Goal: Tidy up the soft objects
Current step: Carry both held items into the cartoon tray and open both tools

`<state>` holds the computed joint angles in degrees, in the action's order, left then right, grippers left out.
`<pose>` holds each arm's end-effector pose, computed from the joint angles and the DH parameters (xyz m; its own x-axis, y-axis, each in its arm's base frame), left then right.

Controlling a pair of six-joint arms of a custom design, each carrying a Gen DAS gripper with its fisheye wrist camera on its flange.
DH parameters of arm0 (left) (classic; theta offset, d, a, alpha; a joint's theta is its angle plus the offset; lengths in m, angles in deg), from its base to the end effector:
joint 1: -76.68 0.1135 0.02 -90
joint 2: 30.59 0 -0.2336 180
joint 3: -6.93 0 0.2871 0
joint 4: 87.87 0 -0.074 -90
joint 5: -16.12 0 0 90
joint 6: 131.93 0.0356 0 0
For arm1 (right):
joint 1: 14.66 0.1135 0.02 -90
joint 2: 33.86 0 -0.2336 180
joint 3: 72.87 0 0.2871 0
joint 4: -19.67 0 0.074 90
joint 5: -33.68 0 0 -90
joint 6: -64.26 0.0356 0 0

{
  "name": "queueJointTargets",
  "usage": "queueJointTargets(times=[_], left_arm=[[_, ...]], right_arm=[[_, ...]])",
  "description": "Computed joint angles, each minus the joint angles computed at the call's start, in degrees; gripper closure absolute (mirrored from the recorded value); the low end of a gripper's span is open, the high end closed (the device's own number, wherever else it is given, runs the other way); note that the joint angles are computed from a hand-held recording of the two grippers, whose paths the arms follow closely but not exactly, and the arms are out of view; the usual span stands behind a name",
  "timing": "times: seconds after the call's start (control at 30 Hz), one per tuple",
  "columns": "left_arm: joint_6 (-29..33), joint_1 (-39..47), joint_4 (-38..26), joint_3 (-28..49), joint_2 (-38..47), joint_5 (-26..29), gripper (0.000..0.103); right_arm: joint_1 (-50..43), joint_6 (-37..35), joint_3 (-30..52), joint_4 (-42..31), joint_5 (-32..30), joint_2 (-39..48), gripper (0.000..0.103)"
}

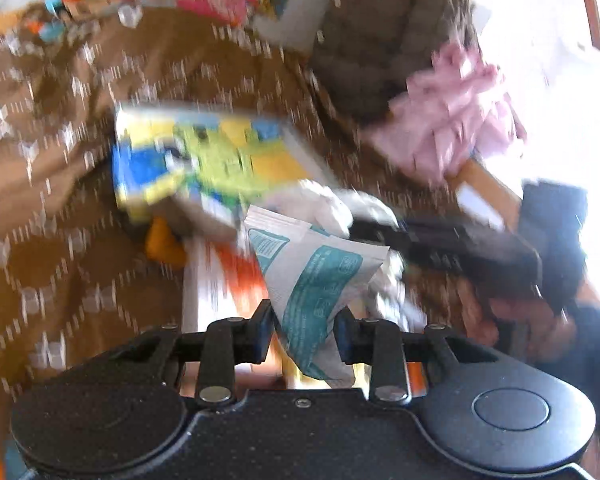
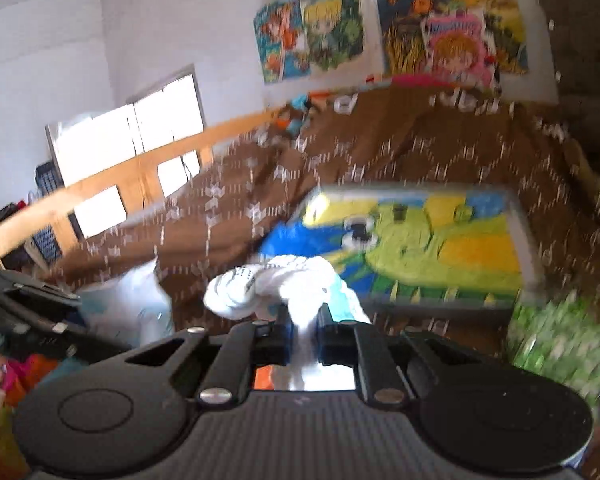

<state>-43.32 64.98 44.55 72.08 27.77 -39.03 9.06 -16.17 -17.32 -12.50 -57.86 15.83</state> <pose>0.2511 -0.0728 0.2789 -0.6538 0.1151 -0.7478 0.5744 0.7189 -0.3916 0.2310 0.1025 0.2724 -0.4707 -0.0253 -0.8820 -0.3508 0.9225 0.1608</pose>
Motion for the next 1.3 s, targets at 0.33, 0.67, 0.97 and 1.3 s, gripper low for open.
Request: queueJointTargets(times=[0.33,0.67,0.97,1.3], left_arm=[[-13.77,-3.98,19.43,19.33,24.84,-10.22,0.070],[-19.53,-5.53,17.95,46.16,57.57,-16.06,0.070],[-18.97,-5.91,0.86,68.80,74.14,-16.49,0.068],[-17.80,-6.41,-2.08,68.05,72.61,-19.78,0.040]], right_arm=[[-6.80,-2.96,16.08,5.77,-1.60,17.18,0.091],[-10.20,0.61,38.20,3.54,2.68,47.36,0.090],[-10.11,4.86,47.20,-3.27,1.07,58.06,0.088],[-10.03,5.05,46.76,-5.07,2.04,56.95,0.061]])
